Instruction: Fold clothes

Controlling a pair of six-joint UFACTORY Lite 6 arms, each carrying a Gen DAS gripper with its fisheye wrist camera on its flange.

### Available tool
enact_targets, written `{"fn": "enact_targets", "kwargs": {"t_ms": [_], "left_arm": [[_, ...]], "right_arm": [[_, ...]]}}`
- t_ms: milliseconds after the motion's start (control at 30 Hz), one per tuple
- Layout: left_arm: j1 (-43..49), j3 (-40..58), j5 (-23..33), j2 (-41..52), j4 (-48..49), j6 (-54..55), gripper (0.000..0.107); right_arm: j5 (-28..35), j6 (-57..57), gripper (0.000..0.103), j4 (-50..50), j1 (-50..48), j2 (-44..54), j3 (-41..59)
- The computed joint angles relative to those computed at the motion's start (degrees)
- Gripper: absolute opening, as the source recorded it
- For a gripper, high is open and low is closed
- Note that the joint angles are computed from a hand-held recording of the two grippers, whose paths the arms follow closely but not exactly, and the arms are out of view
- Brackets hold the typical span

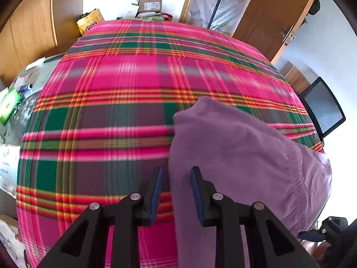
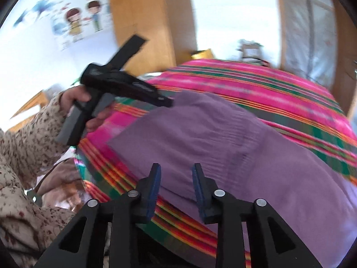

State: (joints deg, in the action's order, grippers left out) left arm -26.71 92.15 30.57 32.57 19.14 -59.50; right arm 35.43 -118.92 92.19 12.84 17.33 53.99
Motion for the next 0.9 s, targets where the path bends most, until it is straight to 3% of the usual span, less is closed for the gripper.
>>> {"fn": "enact_targets", "kwargs": {"t_ms": [133, 267, 500, 600, 767, 900], "left_arm": [[0.3, -3.9, -1.3, -2.6, 0.2, -0.8, 0.027], [0.8, -4.9, -1.4, -3.5, -0.5, 0.0, 0.027], [0.9, -5.2, -2.1, -3.3, -0.6, -0.2, 0.027], [0.7, -4.7, -1.8, -2.8, -0.4, -0.2, 0.027], [0.7, -5.2, -2.1, -3.0, -0.9, 0.6, 0.027], [0.9, -6.1, -3.0, -3.4, -1.7, 1.2, 0.027]], "right_arm": [[-1.6, -0.4, 0.038, 0.4, 6.1, 5.9, 5.3], [-4.4, -0.6, 0.039, 1.6, 10.9, 9.8, 9.3], [-6.6, -21.2, 0.040, 20.2, 17.8, 9.4, 6.6], [-9.3, -26.4, 0.057, 26.8, 21.1, 10.1, 6.8], [-14.7, -44.6, 0.057, 48.8, 26.9, 10.0, 6.0], [-17.3, -53.1, 0.057, 58.5, 29.0, 11.1, 6.5]]}}
